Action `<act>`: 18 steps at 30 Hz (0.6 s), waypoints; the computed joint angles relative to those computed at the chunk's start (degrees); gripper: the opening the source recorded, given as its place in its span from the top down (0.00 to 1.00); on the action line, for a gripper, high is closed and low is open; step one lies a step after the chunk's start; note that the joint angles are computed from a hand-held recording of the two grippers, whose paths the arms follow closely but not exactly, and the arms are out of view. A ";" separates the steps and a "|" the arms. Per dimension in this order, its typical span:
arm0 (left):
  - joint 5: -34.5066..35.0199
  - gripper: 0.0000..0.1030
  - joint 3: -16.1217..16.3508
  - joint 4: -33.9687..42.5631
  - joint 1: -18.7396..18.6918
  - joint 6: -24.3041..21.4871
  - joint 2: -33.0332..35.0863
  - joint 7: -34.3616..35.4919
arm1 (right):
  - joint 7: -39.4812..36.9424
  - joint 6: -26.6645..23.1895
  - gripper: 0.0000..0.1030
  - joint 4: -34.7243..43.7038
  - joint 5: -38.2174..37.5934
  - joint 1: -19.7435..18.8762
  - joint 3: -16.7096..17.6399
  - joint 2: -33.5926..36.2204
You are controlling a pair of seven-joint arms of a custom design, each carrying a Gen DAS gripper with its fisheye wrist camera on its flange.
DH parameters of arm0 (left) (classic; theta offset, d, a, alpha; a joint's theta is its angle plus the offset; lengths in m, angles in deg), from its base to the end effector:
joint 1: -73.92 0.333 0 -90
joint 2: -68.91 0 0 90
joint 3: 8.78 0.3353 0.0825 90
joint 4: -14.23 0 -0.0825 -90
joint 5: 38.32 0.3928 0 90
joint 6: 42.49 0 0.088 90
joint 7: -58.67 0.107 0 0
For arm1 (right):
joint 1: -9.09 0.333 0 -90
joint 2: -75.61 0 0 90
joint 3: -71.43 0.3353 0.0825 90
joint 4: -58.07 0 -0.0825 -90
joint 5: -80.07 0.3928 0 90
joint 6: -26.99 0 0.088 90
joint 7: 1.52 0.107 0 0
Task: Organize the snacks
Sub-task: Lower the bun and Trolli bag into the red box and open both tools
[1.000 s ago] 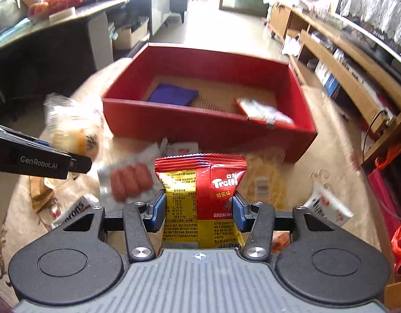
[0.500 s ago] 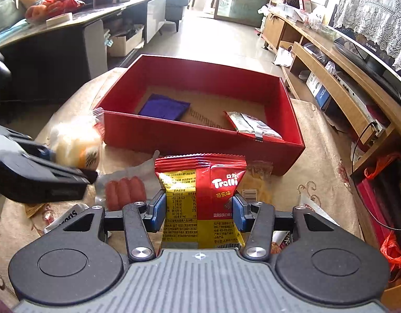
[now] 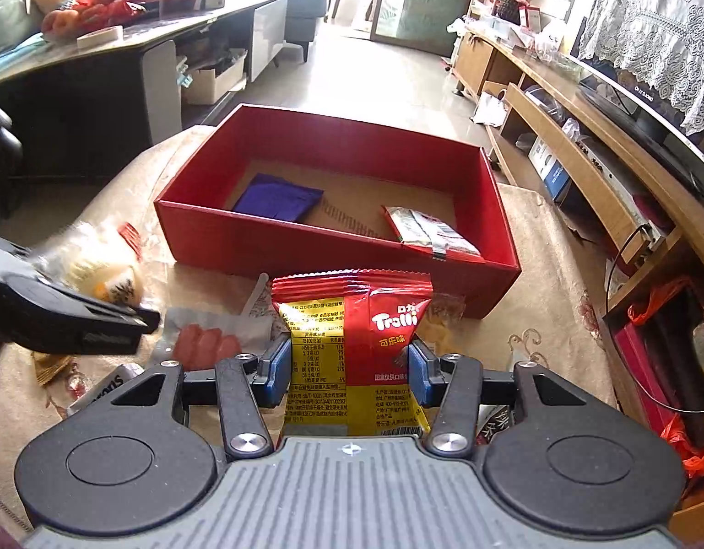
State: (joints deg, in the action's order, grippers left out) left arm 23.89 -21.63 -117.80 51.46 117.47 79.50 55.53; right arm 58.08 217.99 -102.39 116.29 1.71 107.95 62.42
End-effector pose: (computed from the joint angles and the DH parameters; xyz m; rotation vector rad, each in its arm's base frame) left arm 0.4203 -0.3469 0.2987 -1.9695 1.8909 -0.5911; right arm 0.3866 0.1402 0.3553 -2.1409 1.4017 -0.7147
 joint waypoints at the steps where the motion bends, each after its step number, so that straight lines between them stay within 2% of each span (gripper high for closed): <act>1: 0.60 0.67 0.18 -0.55 0.04 0.65 -0.91 -0.99 | 0.00 0.13 0.44 0.01 -0.03 -0.03 0.01 -0.02; 3: 2.25 0.67 0.38 -1.23 0.27 1.94 -2.58 -3.15 | -0.14 0.33 0.44 0.14 0.08 0.30 -0.31 -0.02; 6: 5.42 0.67 0.23 -1.24 0.69 3.20 -4.30 -6.42 | -0.56 0.91 0.44 0.85 0.86 -1.31 1.46 0.14; 10: 7.46 0.67 -0.20 0.95 1.27 3.31 -3.87 -7.71 | -2.33 1.94 0.44 2.46 2.93 -2.36 2.43 1.05; 16: 8.32 0.67 0.21 5.34 1.31 2.39 -1.32 -8.22 | -7.85 4.84 0.44 7.42 9.52 -8.97 8.82 4.67; 18: 8.82 0.67 0.64 7.16 1.17 2.23 -0.08 -8.68 | -11.87 5.98 0.44 9.85 13.81 -12.36 12.41 6.82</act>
